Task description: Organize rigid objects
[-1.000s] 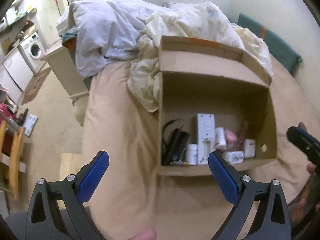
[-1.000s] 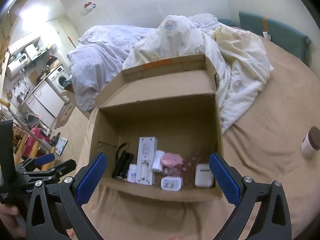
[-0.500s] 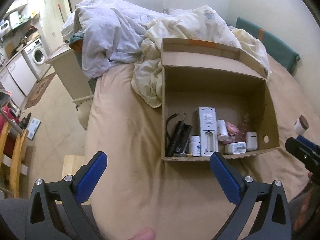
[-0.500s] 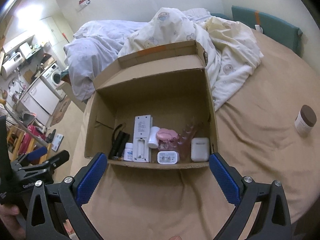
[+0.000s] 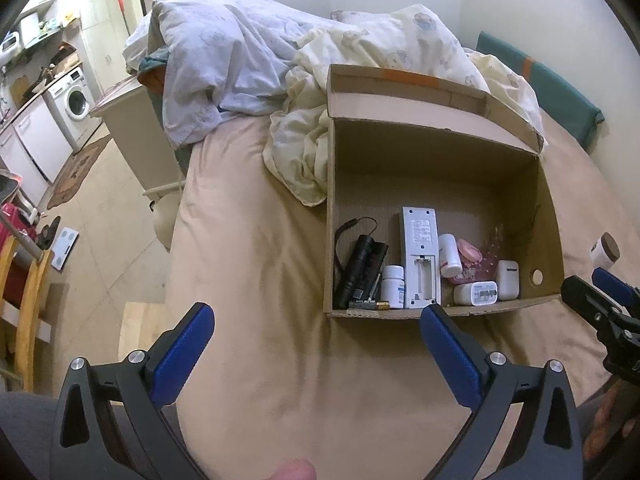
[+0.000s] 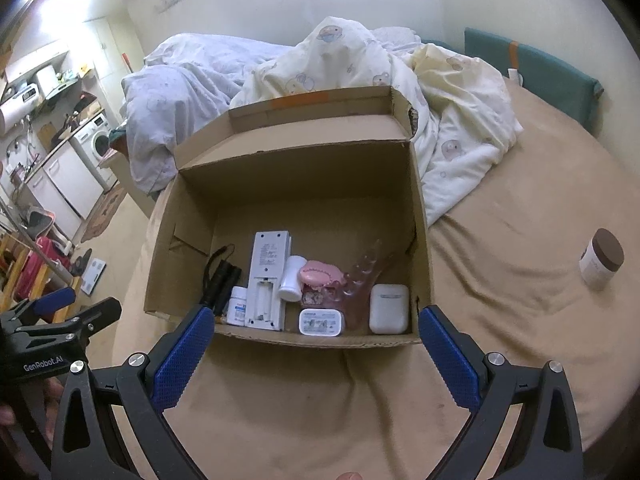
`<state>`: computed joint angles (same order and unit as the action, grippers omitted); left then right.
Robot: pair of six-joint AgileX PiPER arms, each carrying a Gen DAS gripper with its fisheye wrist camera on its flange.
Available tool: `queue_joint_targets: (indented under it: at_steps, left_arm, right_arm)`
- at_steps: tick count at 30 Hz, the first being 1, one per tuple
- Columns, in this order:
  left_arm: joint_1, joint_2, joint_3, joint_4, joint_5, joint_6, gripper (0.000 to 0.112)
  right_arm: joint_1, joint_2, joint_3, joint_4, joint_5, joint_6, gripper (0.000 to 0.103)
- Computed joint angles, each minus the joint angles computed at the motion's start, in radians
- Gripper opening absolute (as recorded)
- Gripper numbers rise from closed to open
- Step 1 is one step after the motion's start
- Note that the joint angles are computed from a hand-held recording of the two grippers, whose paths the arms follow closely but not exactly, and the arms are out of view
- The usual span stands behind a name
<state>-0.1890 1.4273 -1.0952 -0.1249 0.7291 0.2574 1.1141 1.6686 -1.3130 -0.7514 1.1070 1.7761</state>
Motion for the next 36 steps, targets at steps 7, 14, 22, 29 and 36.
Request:
queue_joint_targets:
  at_steps: [7, 14, 22, 29, 36]
  left_arm:
    - [-0.016, -0.003, 0.005, 0.001, 0.000, -0.001, 0.102]
    - [-0.021, 0.000, 0.000, 0.016, 0.006, -0.022, 0.102]
    - [-0.017, 0.006, -0.003, 0.012, 0.004, -0.016, 0.102]
    - [-0.017, 0.008, -0.003, 0.012, 0.006, -0.016, 0.102]
    - [-0.016, 0.010, -0.004, 0.012, 0.007, -0.016, 0.102]
  right_arm:
    - [-0.002, 0.004, -0.001, 0.002, -0.004, -0.003, 0.103]
    - [-0.008, 0.004, 0.000, 0.009, -0.013, 0.001, 0.103]
    - [-0.009, 0.001, 0.003, 0.010, -0.013, 0.002, 0.103]
    - [-0.013, -0.005, 0.007, 0.018, -0.011, -0.005, 0.103]
    - [-0.013, -0.005, 0.006, 0.018, -0.010, -0.006, 0.103]
